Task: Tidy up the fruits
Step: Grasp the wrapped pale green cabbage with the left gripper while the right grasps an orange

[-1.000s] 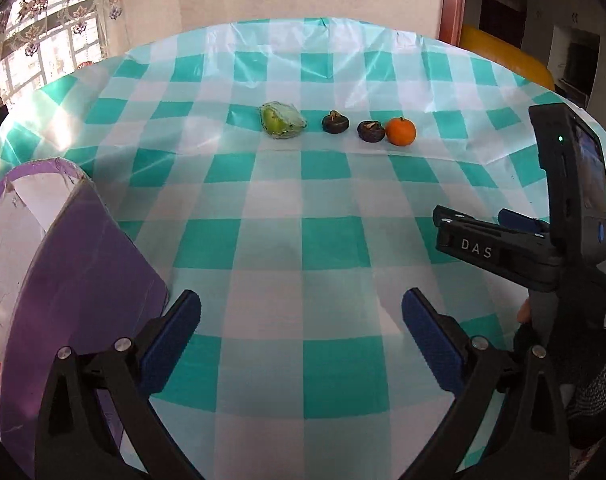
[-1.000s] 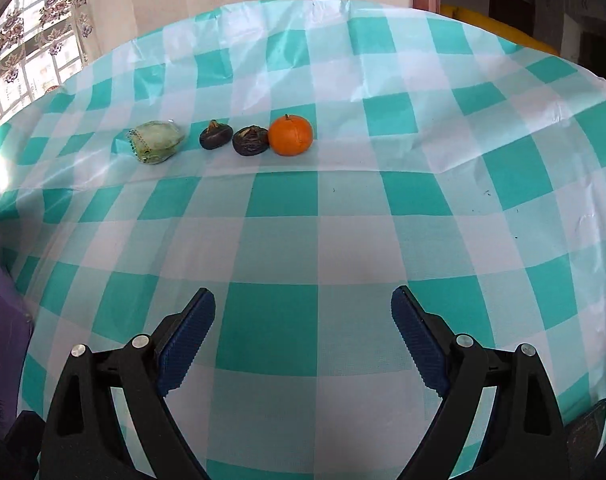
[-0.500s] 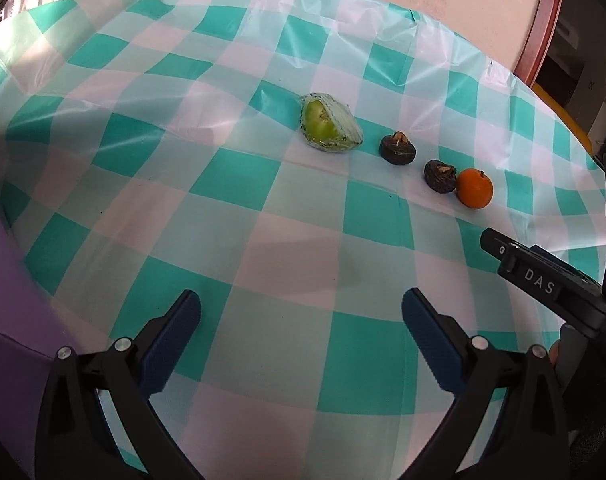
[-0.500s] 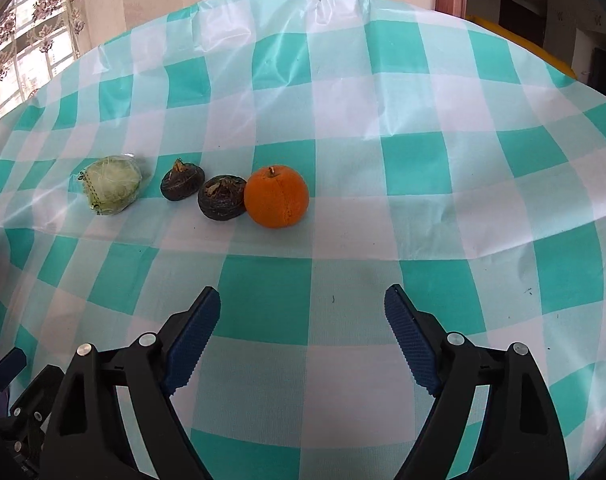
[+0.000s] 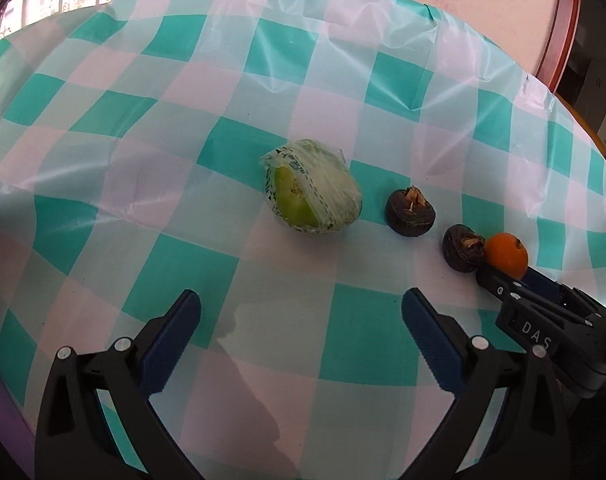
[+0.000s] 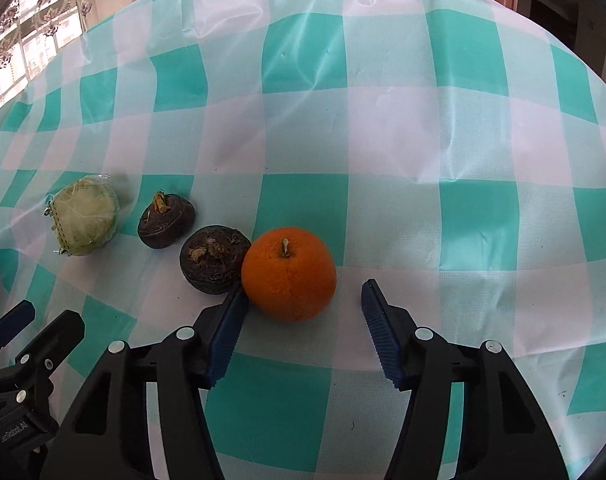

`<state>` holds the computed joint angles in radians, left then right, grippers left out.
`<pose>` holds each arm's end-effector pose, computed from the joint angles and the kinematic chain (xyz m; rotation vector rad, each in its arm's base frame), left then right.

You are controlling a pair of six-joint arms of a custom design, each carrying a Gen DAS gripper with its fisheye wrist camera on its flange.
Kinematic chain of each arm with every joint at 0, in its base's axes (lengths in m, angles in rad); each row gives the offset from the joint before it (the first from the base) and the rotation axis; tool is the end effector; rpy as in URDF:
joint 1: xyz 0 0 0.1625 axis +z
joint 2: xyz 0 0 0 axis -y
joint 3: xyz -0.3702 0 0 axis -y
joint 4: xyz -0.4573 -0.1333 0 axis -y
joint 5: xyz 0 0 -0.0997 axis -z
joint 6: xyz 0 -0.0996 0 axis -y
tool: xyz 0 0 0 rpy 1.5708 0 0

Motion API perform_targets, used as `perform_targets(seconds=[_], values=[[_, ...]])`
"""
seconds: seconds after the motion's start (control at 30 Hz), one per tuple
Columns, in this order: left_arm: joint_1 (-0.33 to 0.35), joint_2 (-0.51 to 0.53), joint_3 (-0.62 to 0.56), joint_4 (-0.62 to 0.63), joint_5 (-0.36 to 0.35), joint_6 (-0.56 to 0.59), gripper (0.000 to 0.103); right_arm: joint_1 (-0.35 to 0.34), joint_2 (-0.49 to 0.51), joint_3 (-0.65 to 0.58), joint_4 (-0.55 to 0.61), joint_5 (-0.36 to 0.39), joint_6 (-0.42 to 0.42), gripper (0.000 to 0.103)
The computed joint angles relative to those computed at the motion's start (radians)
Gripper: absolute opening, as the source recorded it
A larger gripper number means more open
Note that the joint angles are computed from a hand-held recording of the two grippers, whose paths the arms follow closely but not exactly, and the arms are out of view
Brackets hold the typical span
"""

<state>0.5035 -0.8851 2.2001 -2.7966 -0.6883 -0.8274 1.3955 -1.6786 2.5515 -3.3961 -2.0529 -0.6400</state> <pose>-0.2873 -0.3983 -0.0653 0.3402 2.3963 -0.8648 0.0189 -0.3930 0.2102 0.2365 -2.2181 0.8322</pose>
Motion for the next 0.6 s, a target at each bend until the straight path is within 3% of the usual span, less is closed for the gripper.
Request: perform_targets(seconds=[0.07, 0.13, 0.3, 0.47, 0.6], values=[[0.022, 0.02, -0.028, -0.024, 0.009, 0.026, 0.101, 0.008, -0.001, 0.007, -0.002, 0.008, 0.0, 0.044], [0.045, 0.039, -0.063, -0.023, 0.022, 0.033, 0.101, 0.003, -0.014, 0.014, 0.009, 0.024, 0.015, 0.044], [0.085, 0.09, -0.143, -0.027, 0.052, 0.074, 0.101, -0.059, -0.126, 0.039, 0.117, 0.153, 0.077, 0.043], [0.11, 0.133, -0.225, 0.049, 0.049, 0.114, 0.101, -0.104, -0.182, 0.045, 0.178, 0.231, 0.101, 0.043], [0.13, 0.154, -0.277, 0.126, 0.044, 0.098, 0.094, -0.102, -0.177, 0.038, 0.183, 0.236, 0.111, 0.043]])
